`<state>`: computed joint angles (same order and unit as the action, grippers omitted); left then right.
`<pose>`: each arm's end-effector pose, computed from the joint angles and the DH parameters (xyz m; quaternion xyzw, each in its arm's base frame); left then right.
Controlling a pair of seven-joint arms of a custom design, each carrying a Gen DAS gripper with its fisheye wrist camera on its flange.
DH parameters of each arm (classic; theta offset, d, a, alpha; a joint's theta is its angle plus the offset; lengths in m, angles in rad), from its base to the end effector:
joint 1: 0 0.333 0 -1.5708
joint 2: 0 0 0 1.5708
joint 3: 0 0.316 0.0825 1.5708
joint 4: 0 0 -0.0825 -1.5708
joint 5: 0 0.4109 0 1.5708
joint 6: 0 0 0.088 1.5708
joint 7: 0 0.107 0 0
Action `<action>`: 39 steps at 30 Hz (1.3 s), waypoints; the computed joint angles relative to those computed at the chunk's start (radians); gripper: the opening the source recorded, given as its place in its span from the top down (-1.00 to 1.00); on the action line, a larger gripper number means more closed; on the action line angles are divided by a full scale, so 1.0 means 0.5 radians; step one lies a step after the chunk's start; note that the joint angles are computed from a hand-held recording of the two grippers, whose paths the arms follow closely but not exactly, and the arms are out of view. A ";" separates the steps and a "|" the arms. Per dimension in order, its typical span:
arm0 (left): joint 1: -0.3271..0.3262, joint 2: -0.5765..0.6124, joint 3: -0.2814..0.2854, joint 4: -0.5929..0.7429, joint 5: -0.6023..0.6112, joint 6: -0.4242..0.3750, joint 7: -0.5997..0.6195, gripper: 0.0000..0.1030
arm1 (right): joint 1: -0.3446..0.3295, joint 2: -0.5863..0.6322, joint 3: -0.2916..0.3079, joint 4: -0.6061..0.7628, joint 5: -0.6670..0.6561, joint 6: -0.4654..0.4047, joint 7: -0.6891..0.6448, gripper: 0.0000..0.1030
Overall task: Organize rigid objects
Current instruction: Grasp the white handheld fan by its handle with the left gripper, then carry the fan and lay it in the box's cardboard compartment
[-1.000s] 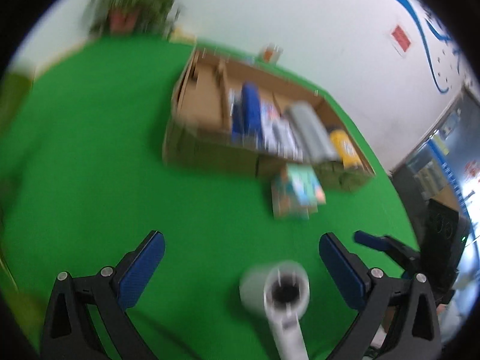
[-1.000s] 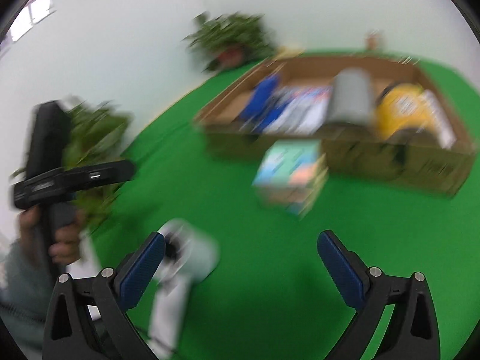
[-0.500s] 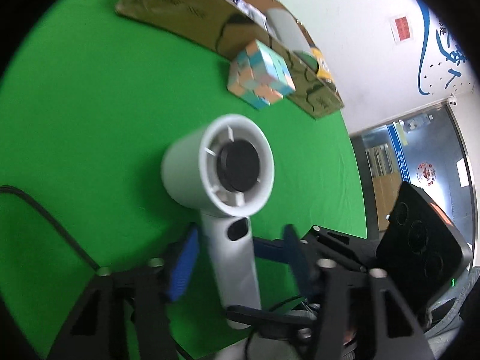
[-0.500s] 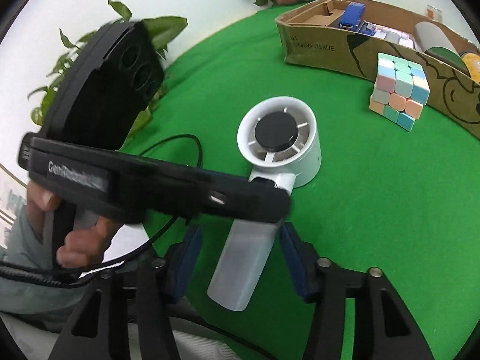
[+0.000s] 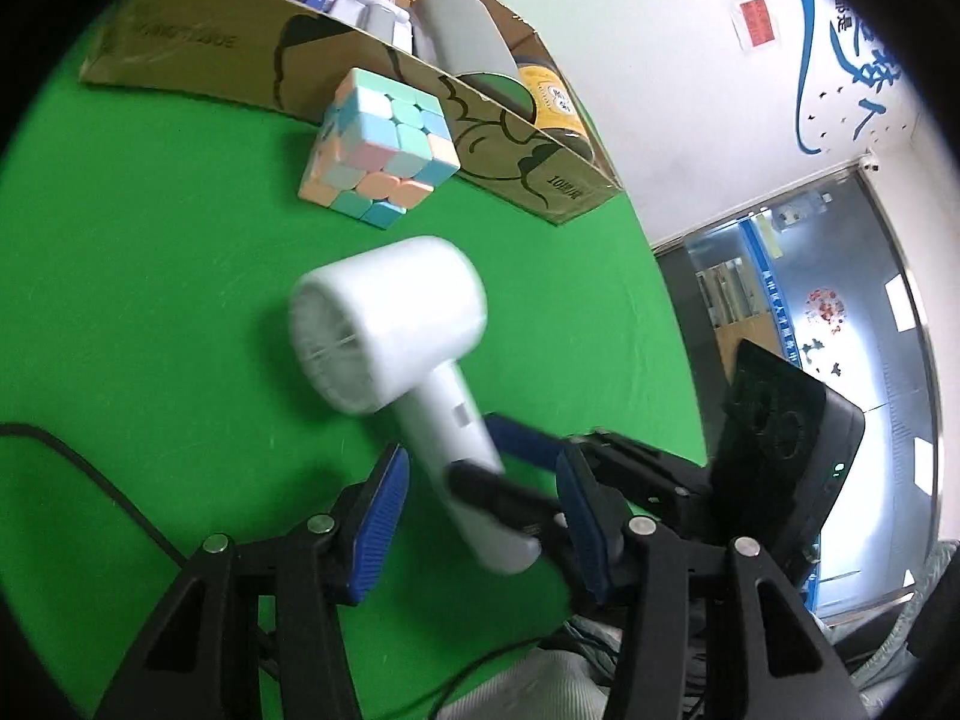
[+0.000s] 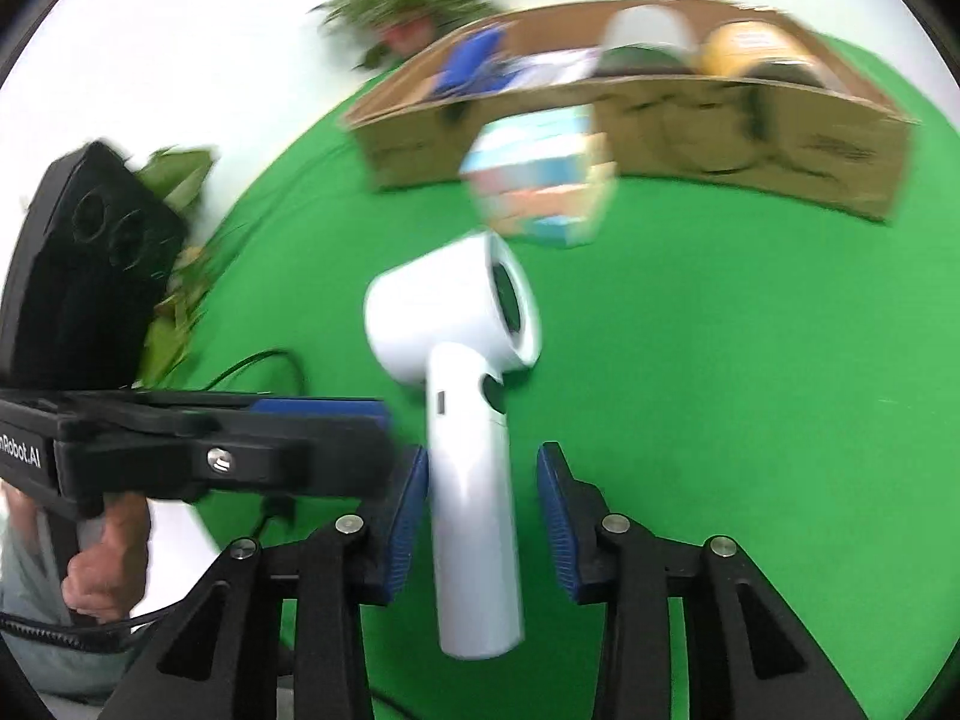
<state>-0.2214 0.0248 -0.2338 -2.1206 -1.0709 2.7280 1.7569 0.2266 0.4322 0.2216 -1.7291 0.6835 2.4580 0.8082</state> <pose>0.5552 -0.2343 0.4356 0.7167 -0.5610 0.3977 0.1158 0.6466 0.2926 0.3549 -0.8586 0.4002 0.0605 0.3146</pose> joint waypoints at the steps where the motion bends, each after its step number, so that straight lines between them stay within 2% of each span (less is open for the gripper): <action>1: 0.001 0.021 0.004 0.015 0.065 -0.005 -0.066 0.04 | -0.010 -0.005 -0.005 -0.005 0.010 0.015 -0.001 0.23; 4: 0.015 0.056 0.007 0.029 0.145 -0.037 -0.174 0.04 | -0.061 -0.064 -0.001 -0.079 0.063 0.026 -0.095 0.22; 6: 0.029 0.070 -0.003 0.034 0.079 -0.062 -0.140 0.04 | -0.045 -0.081 -0.017 -0.103 0.022 -0.001 -0.111 0.22; 10: 0.044 0.106 -0.016 0.056 0.113 -0.107 -0.186 0.04 | -0.036 -0.056 0.013 -0.079 0.058 -0.139 -0.142 0.22; 16: 0.049 0.088 -0.025 0.008 0.053 -0.073 -0.189 0.05 | 0.101 -0.106 0.022 -0.195 0.033 0.059 -0.130 0.28; 19: 0.025 0.094 -0.021 0.015 0.289 -0.037 -0.323 0.13 | 0.123 -0.123 0.020 -0.220 0.007 0.106 -0.112 0.33; 20: 0.016 0.088 -0.011 0.005 0.448 -0.025 -0.433 0.34 | 0.126 -0.132 0.019 -0.233 0.002 0.127 -0.106 0.36; 21: 0.014 0.089 -0.015 0.002 0.482 -0.013 -0.470 0.39 | 0.122 -0.127 0.020 -0.231 0.009 0.135 -0.102 0.37; 23: 0.027 0.071 -0.024 -0.019 0.405 -0.004 -0.419 0.39 | 0.114 -0.127 0.027 -0.231 0.017 0.131 -0.107 0.38; 29: 0.002 -0.049 -0.007 -0.101 0.553 0.119 -0.495 0.39 | 0.081 -0.204 0.082 -0.289 0.158 0.216 -0.277 0.38; 35: 0.011 -0.174 0.049 -0.128 1.054 0.254 -0.807 0.39 | 0.106 -0.260 0.118 -0.233 0.422 0.312 -0.510 0.39; 39: 0.079 -0.172 0.097 -0.039 1.422 0.234 -0.979 0.41 | 0.168 -0.190 0.117 -0.069 0.454 0.393 -0.513 0.39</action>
